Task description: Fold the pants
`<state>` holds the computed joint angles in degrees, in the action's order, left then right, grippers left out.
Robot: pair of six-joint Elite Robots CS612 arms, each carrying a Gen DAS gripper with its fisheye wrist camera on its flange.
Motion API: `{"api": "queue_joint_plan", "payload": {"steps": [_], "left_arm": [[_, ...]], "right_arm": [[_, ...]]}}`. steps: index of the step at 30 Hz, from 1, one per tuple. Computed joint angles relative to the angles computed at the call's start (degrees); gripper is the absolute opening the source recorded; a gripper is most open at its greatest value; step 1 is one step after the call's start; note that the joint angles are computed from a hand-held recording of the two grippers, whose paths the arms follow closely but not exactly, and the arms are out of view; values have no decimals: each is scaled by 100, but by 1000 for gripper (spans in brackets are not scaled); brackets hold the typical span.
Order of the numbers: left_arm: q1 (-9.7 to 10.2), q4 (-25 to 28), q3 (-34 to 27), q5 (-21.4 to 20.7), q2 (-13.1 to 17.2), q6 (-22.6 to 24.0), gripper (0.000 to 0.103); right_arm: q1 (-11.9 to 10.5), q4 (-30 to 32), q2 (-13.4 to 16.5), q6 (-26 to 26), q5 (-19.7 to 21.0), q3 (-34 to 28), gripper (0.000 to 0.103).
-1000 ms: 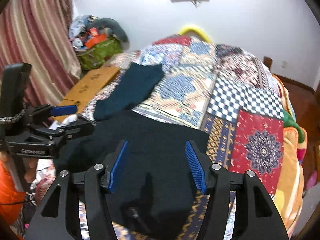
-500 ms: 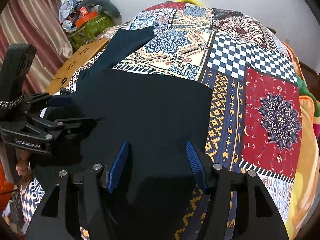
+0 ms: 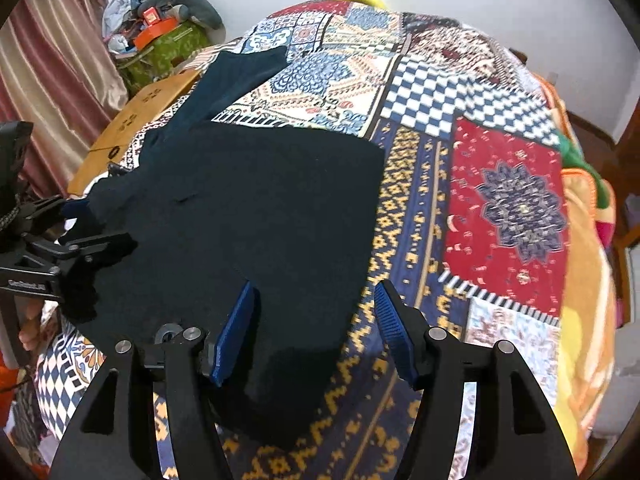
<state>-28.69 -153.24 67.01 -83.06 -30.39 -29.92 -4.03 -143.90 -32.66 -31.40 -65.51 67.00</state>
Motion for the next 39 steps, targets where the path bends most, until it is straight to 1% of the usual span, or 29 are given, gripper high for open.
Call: {"api": "queue_joint_plan", "payload": {"steps": [1, 3, 4, 9, 10, 13, 15, 16, 17, 18, 19, 21, 22, 24, 27, 31, 34, 39], "left_arm": [[4, -38, 87, 12, -60, -52, 100], [-11, -173, 276, 164, -179, -149, 100], [-27, -307, 436, 350, -278, -219, 100], [-41, -1018, 1161, 967, -702, -517, 100], [-43, -1202, 1343, 1145, -802, -621, 100], [-22, -1497, 1708, 1488, -991, -881, 100], [15, -1605, 1912, 1541, -1083, -1071, 100], [52, -1644, 2042, 1517, -1136, -1238, 100], [75, -1631, 2110, 1502, -1163, -1361, 100], [121, -1571, 2217, 1484, -1203, -1613, 100], [143, -1543, 2274, 1468, -1222, -1764, 100], [225, -1514, 2422, 1324, -1248, -2127, 100], [283, -1508, 2495, 1162, -1246, -2329, 100], [353, -1558, 2587, 892, -1222, -2542, 100], [468, -1774, 2711, 334, -1134, -2908, 100], [619, -2300, 2858, -563, -950, -3524, 100], [669, -2410, 2821, -1002, -820, -3727, 100], [732, -2847, 2723, -1651, -588, -4006, 100]], "right_arm": [[5, -134, -47, 28, -33, 66, 58], [-2, -301, -116, 56, 46, 153, 58], [-7, -392, -157, 83, 116, 197, 58], [13, -851, -323, 209, 439, 384, 59], [29, -927, -350, 237, 497, 413, 59], [81, -1088, -405, 307, 682, 470, 59], [115, -1152, -426, 332, 798, 509, 60], [138, -1150, -436, 314, 849, 526, 60], [163, -1129, -439, 276, 887, 538, 60], [204, -1095, -437, 200, 898, 552, 60], [240, -1058, -433, 130, 873, 559, 60], [298, -959, -419, -20, 807, 567, 60], [342, -858, -400, -114, 737, 556, 60], [401, -655, -368, -280, 621, 524, 60], [491, -463, -313, -502, 356, 505, 60], [554, -451, -287, -692, 91, 559, 59], [547, -520, -296, -729, 114, 602, 60], [533, -372, -276, -688, 212, 546, 60]]}}
